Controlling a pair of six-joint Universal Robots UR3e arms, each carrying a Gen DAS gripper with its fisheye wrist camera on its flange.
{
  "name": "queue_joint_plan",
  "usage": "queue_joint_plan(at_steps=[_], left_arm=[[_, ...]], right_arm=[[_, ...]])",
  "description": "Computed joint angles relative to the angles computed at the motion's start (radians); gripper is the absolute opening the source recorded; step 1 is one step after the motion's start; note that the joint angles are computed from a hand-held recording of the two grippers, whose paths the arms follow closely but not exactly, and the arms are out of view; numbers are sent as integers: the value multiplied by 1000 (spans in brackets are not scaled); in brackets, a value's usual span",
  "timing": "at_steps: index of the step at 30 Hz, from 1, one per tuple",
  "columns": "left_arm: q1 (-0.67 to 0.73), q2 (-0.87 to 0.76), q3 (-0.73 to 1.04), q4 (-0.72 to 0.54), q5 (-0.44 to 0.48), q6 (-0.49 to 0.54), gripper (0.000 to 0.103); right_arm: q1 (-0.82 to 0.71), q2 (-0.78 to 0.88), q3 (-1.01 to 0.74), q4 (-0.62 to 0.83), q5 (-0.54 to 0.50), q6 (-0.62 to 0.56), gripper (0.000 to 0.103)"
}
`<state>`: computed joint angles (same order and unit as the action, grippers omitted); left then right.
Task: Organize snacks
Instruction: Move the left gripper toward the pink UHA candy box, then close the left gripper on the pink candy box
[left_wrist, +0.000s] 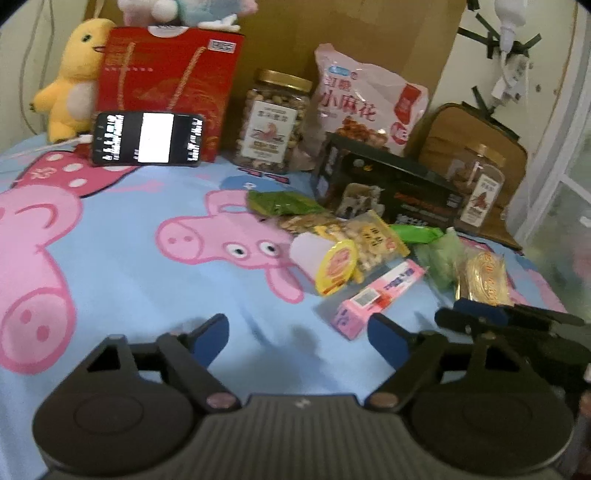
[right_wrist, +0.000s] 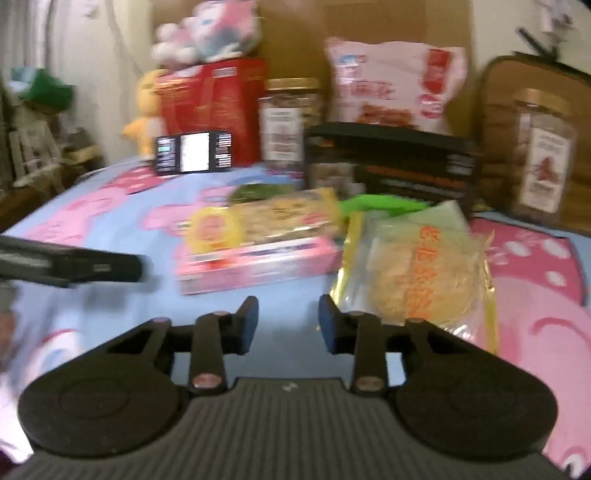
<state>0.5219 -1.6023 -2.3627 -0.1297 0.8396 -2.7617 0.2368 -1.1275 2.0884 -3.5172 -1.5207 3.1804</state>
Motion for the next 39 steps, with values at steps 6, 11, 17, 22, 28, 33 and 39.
queue_joint_plan(at_steps=[6,11,17,22,28,33,39], left_arm=[[-9,-62,124,-215,-93,32,63],[-7,-107,196,-326,-142,19,59],[-23,-157,257,-368,-143,0,46],[27,-106,235,-490,-172,116,40],[179,66,171,-694,-217,318,55],[245,176,165,-956,-229,469,55],[181,71,161,-822,-191,354,30]], right_arm=[[-72,-27,-18,20,123,-4,40],[-87,59,-149,47,182,11,54],[-177,126,-214,110,457,48,63],[-187,41,-58,88,609,2,56],[-113,-57,73,-12,463,-124,61],[-157,26,-91,73,473,-65,68],[-201,178,-287,189,577,65,59]])
